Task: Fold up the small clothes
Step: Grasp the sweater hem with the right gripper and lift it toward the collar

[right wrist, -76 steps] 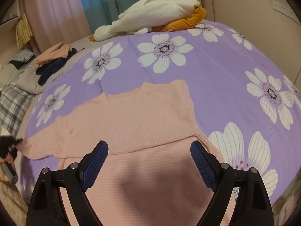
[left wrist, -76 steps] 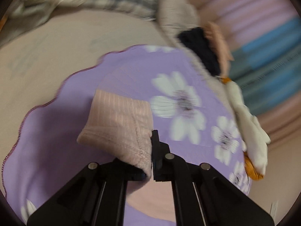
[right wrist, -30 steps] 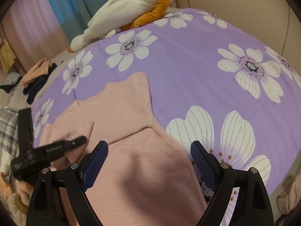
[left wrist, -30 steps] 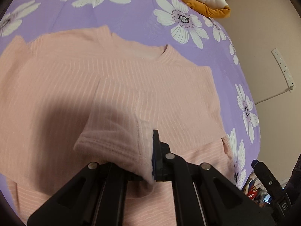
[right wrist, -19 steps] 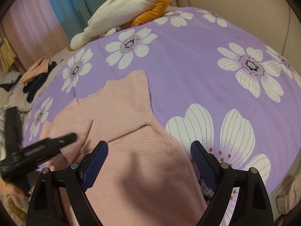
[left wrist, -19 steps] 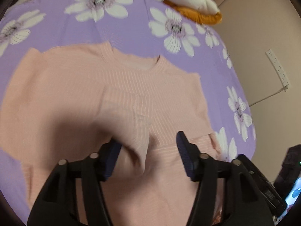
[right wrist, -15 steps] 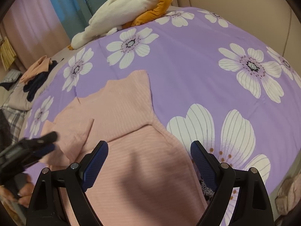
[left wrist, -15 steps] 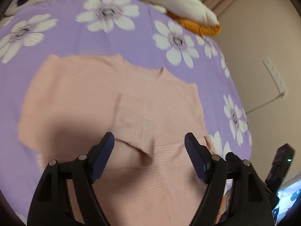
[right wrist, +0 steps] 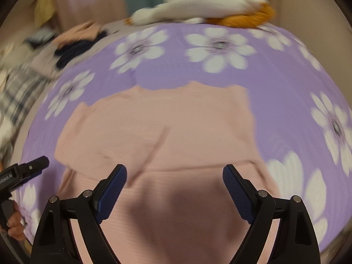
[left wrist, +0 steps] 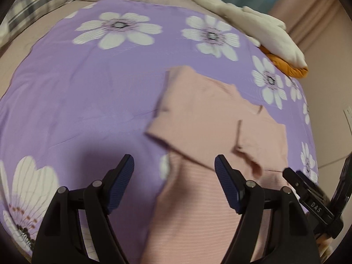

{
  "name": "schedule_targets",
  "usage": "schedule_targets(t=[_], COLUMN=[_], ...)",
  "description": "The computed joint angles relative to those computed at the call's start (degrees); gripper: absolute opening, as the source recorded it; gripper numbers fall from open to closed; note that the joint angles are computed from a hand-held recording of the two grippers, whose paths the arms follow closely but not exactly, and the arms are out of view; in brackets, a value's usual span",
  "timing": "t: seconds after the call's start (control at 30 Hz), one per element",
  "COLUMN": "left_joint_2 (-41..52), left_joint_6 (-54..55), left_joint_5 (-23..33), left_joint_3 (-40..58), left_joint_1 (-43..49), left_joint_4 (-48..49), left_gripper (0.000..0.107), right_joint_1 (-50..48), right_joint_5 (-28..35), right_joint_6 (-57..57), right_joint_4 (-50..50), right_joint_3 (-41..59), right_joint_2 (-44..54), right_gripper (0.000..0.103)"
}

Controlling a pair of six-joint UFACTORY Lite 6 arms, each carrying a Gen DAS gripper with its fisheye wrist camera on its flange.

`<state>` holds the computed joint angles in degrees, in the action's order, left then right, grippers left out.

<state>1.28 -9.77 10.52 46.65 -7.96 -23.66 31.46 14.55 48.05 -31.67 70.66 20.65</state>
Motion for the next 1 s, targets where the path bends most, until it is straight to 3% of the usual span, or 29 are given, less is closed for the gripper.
schedule_targets(t=[0.1,0.27,0.37,0.4,0.43,0.47,0.57,0.73,0.9,1.0], left_joint_2=[-2.5,-5.6,-6.9,-7.0,-7.1,-7.0,-6.8,-6.2,-4.8,-4.0], left_joint_6=[0.4,0.6,5.1,4.6,3.3,1.7,4.7,7.1,6.6,5.8], left_joint_5=[0.5,0.8,1.2,1.2,1.3,1.2,1.0,1.0,1.1,1.1], left_joint_3=[-2.4,-5.4,-6.7,-6.9,-7.0,-7.0,-6.9,-6.5,-5.4,-4.9], left_joint_1=[1.8,4.5,5.8,5.9,6.0,6.0,6.6,6.5,5.7,5.1], left_joint_4=[-0.1,0.2,-3.6,-3.0,-1.6,0.1,-2.9,-5.7,-5.2,-4.3], left_gripper=[0.074,0.074,0.074,0.074,0.074,0.074,0.074,0.074,0.074,0.074], right_joint_1=[3.7,6.3,5.8,5.4,5.1,4.9,2.7,1.0,-2.9,-6.5], right_joint_5=[4.1,14.0,16.7,16.7,17.7,18.5,17.0,16.5,8.1,3.3], right_joint_6=[-3.7,-13.7,-15.6,-16.1,-15.8,-15.2,-23.2,-28.5,-29.5,-33.3], right_joint_4=[-1.1,3.2,4.0,4.3,3.6,2.9,11.5,16.6,20.8,28.2], right_joint_3=[9.4,28.8,35.6,36.6,37.9,39.4,41.1,46.3,40.5,34.8], right_joint_2=[7.5,24.0,29.8,30.3,30.5,30.7,27.9,24.7,18.0,16.0], right_gripper=[0.086,0.068,0.046,0.035,0.015,0.010,0.010,0.010,0.010,0.010])
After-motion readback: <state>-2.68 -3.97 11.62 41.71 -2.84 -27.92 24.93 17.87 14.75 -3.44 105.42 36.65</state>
